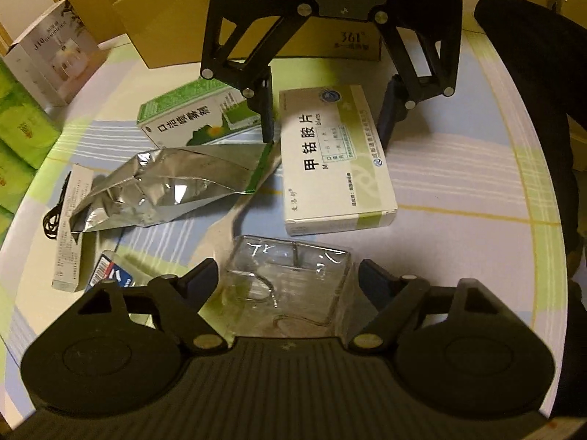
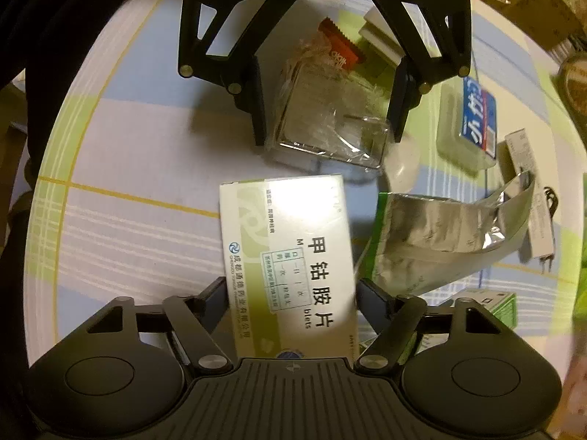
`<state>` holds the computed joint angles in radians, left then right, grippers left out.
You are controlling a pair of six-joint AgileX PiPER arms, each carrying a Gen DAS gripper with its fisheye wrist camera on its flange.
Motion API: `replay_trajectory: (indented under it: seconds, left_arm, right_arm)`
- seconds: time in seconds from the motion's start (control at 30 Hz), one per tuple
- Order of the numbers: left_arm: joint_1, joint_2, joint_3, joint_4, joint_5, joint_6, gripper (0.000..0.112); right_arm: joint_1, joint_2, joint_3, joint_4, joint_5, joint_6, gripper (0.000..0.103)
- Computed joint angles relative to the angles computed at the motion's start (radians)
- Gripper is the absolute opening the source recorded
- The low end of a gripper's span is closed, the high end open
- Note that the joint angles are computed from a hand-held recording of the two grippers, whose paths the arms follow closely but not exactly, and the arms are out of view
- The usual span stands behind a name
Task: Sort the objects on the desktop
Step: 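Grasp the clear plastic tray with the left tool while the right tool grasps the white medicine box, then carry the plastic tray and medicine box over the open cardboard box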
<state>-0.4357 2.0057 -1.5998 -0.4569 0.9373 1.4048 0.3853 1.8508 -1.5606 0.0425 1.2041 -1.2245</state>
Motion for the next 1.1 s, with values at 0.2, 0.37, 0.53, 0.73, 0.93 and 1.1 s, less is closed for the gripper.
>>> replay_trajectory:
  seconds: [0.2,0.37,0.53,0.73,0.93,1.1]
  left_arm:
    - [-0.005,0.005,-0.002,0.019,-0.001,-0.052,0.073]
    - [-0.03,-0.04,0.048,0.044,-0.03,-0.15,0.068]
    - [-0.084,-0.125,0.164,0.069,-0.111,-0.284,0.067]
    - [-0.153,-0.223,0.284,0.106,-0.192,-0.519,0.066]
    - [-0.228,-0.307,0.384,0.179,-0.29,-0.779,0.065]
    - [-0.3,-0.38,0.45,0.302,-0.364,-1.048,0.065]
  right_arm:
    - [0.002,-0.012,0.01,0.008,0.013,0.078,0.069]
    - [0.02,-0.105,0.104,-0.004,-0.003,0.283,0.069]
    - [0.031,-0.239,0.252,0.018,-0.043,0.555,0.069]
    - [0.057,-0.407,0.478,0.052,-0.188,0.912,0.069]
    - [0.033,-0.548,0.638,0.059,-0.337,1.11,0.068]
    - [-0.002,-0.703,0.719,0.046,-0.37,1.259,0.068]
